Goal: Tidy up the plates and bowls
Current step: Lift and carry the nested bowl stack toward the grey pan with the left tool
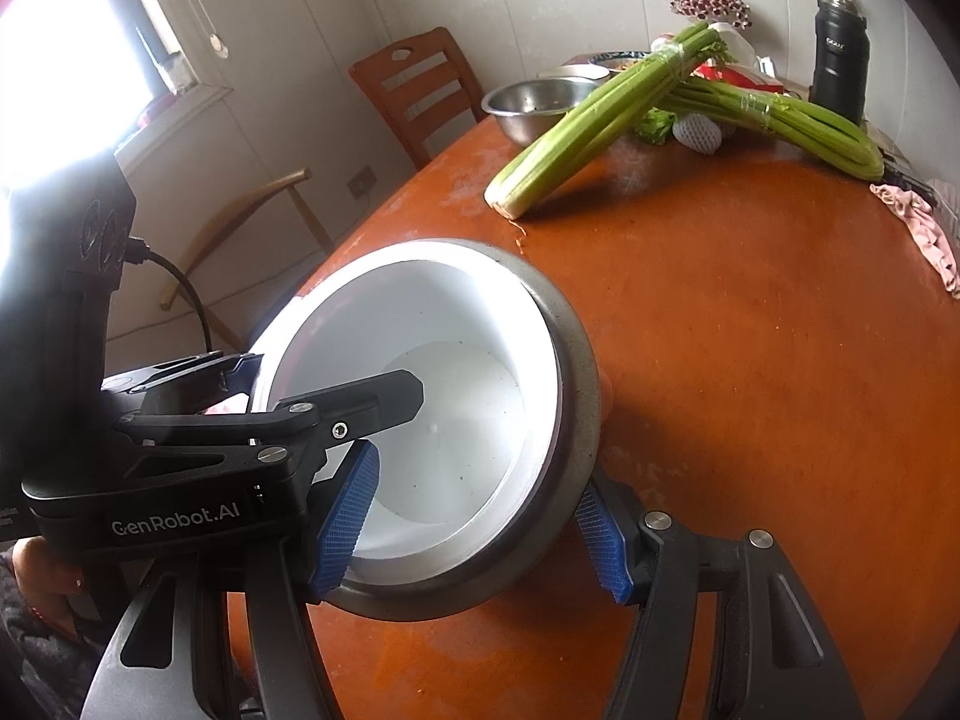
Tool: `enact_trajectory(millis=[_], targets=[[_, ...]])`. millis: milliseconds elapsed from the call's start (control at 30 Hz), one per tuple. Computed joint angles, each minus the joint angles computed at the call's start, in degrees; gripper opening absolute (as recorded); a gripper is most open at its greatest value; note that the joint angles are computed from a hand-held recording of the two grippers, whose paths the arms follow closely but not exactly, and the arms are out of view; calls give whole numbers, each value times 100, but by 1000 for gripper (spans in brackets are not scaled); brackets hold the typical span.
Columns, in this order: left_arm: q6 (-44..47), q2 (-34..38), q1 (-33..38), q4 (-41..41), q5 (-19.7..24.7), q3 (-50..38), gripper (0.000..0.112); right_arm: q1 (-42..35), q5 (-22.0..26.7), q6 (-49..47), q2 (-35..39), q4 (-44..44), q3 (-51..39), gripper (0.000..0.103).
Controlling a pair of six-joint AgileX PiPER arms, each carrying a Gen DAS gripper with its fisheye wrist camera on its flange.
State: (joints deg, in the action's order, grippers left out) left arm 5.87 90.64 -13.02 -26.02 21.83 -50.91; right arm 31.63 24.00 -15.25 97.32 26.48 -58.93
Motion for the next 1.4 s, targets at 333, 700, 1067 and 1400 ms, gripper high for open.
enact_trajectory(millis=[333, 700, 1067, 1400], targets=[[233, 78, 48, -184, -114, 113, 65, 111, -55, 339, 175, -366, -99, 67], [75, 112, 52, 43, -233, 212, 65, 312, -137, 935, 315, -985, -168, 67], [-324, 158, -56, 494, -341, 247, 65, 582, -283, 2317, 322, -2467, -112, 67], [-425, 153, -48, 635, -412, 280, 66, 762, -386, 3356, 270, -3607, -19, 67]])
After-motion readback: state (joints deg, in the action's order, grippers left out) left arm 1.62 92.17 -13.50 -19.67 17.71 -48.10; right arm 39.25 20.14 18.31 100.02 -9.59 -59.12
